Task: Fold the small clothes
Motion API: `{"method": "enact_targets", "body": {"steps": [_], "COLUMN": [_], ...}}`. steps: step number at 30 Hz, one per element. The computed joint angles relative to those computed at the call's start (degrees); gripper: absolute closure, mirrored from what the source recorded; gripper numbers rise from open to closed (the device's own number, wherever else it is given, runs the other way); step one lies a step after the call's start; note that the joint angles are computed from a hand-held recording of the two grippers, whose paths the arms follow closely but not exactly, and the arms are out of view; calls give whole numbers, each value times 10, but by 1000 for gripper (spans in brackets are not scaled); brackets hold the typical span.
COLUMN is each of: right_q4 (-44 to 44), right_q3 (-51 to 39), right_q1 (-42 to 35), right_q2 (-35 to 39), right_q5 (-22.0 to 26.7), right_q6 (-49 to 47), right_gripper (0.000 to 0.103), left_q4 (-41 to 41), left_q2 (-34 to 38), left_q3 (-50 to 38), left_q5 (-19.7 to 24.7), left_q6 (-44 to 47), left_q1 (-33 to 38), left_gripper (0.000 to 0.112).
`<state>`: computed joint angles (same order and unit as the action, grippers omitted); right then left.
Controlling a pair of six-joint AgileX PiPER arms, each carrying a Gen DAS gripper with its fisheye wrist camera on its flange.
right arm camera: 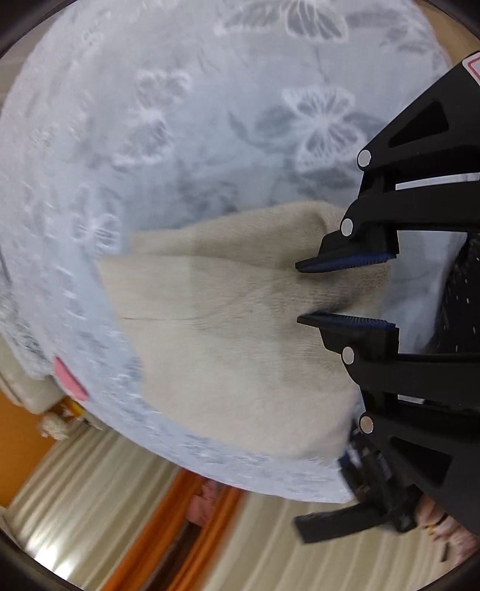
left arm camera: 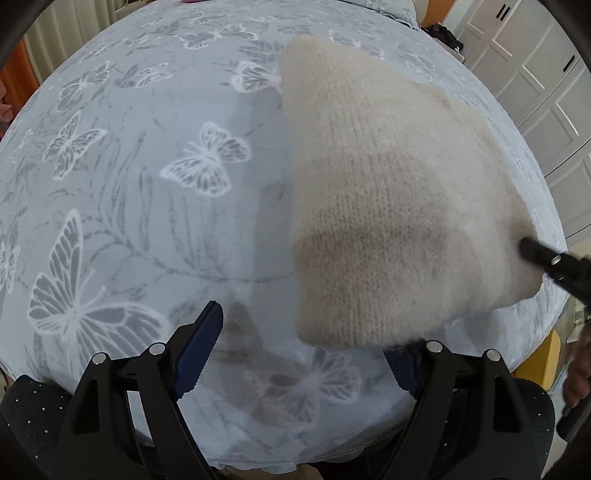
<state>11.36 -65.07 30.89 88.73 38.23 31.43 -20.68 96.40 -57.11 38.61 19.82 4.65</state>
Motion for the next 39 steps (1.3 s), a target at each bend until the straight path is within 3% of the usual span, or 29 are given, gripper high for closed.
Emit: {"method": "enact_targets", "body": {"steps": [3, 5, 7, 9, 14, 18, 19, 22, 24, 28, 35, 39], "right_q4": [-100, -109, -61, -40, -88, -153, -149, -133, -144, -146, -113, -68], "right_q3": [-36, -62, -84, -143, -270, -353, -341, -345, -308, -233, -123, -87], "right_q1": [19, 21, 6, 6, 16, 8, 6, 3, 3, -6, -12, -19], "right_q2": [-15, -18, -4, 44, 170, 288, 288, 262, 219, 151, 81, 59], "right_q5": [23, 32, 18, 24, 66, 135, 119, 133, 110, 97, 65, 37], "right_q6": [86, 82, 31, 4, 15, 39, 33, 26, 47, 75, 93, 80], "right_gripper": [79, 79, 79, 79, 80, 92, 92, 90, 81, 75, 60, 56], "left_q4": [16, 25, 34, 43, 51, 46, 42, 37, 29, 19, -22, -41], "left_q2": [0, -8, -14, -19, -11, 0, 2, -2, -7, -31, -69, -88], "left_q3": [-5, -5, -4, 1, -2, -7, -9, -10, -13, -10, -24, -38], "left_q5": [1, -1, -6, -9, -16, -15, -14, -10, 1, 14, 71, 75], "left_q6": [-13, -18, -23, -29, -43, -42, -36, -23, -11, 12, 41, 49], "left_q1": [-4, -6, -6, -9, -18, -18, -16, -10, -3, 8, 36, 41], "left_gripper": [33, 33, 33, 33, 33, 32, 32, 32, 32, 32, 32, 29]}}
